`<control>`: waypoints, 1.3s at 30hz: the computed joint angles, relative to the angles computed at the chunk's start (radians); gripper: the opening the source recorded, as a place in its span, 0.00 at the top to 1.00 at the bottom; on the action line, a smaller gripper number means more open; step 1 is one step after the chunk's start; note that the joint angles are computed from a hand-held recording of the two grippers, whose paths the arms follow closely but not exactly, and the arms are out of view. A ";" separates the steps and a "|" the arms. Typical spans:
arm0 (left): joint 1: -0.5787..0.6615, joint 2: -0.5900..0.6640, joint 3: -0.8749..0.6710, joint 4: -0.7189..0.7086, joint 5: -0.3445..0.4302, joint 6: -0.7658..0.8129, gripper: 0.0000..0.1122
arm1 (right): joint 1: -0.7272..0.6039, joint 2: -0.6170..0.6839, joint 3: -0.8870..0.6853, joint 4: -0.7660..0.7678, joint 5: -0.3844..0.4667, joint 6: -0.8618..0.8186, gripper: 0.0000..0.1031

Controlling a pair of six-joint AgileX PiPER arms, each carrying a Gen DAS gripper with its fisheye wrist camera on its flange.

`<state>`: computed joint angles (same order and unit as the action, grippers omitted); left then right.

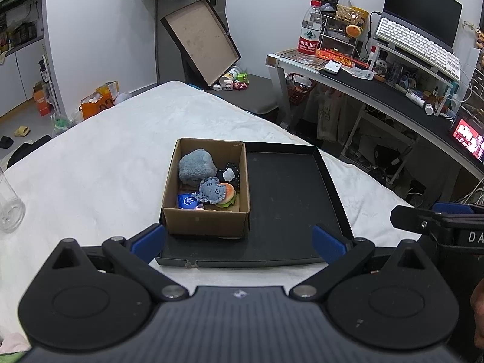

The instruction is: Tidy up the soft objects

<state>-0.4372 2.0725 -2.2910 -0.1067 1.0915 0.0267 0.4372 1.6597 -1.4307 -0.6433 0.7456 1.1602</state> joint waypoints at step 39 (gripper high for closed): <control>-0.003 0.015 -0.028 0.013 0.018 -0.016 0.09 | -0.001 0.006 -0.005 0.006 0.003 -0.007 0.00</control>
<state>-0.4397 2.0877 -2.3195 -0.0935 1.1099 0.0107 0.4365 1.6658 -1.4352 -0.6371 0.7489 1.1536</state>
